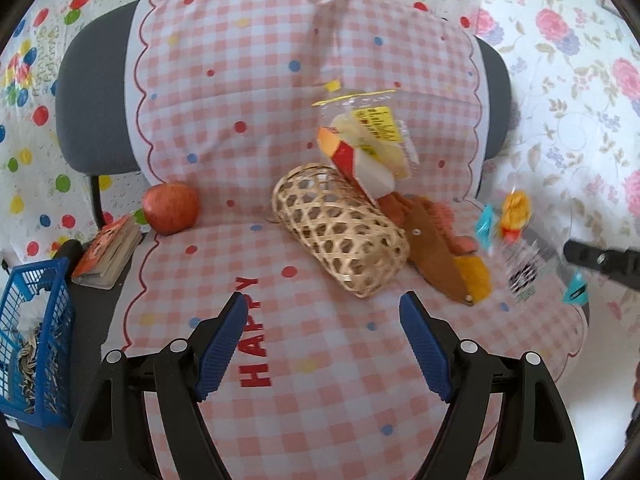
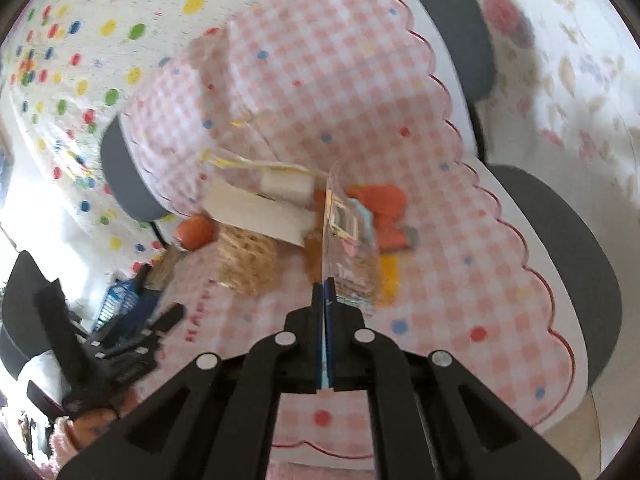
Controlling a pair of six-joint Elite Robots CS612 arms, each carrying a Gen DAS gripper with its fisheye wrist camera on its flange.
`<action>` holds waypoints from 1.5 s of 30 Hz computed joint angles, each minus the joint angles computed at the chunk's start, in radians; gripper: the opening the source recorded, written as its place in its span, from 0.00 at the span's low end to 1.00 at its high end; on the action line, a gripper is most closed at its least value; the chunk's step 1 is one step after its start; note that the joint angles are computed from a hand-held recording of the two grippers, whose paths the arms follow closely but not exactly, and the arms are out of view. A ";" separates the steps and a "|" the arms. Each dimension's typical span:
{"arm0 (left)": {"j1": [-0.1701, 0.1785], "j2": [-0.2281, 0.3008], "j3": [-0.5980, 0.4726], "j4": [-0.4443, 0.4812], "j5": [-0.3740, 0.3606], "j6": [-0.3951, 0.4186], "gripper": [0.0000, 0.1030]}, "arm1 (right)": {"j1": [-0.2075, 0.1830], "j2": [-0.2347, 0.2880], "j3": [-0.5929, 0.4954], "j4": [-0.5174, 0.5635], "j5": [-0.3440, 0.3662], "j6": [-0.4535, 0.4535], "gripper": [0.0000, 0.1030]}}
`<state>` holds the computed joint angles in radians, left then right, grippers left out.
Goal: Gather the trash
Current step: 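Grasp the clear snack wrapper with the right gripper, then grasp the yellow snack bag with the left gripper while the right gripper holds the wrapper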
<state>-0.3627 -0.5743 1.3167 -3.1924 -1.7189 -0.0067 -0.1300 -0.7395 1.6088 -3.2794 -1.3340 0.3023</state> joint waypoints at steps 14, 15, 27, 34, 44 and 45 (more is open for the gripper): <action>-0.010 -0.002 -0.001 0.009 -0.012 0.014 0.76 | 0.016 0.032 -0.032 0.049 -0.185 -0.078 0.08; -0.010 -0.001 -0.003 0.013 -0.013 0.014 0.76 | 0.018 0.035 -0.035 0.049 -0.188 -0.086 0.08; -0.015 0.019 -0.056 0.064 -0.004 -0.009 0.79 | 0.034 0.013 0.015 -0.137 -0.292 -0.122 0.01; -0.015 0.045 -0.176 0.075 -0.032 -0.035 0.79 | 0.028 0.013 0.012 -0.139 -0.283 -0.146 0.02; -0.037 0.089 -0.364 0.267 -0.047 -0.100 0.79 | 0.018 0.037 -0.036 -0.133 -0.270 -0.140 0.02; -0.043 0.100 -0.390 0.296 -0.035 -0.103 0.79 | 0.017 0.038 -0.038 -0.133 -0.271 -0.140 0.02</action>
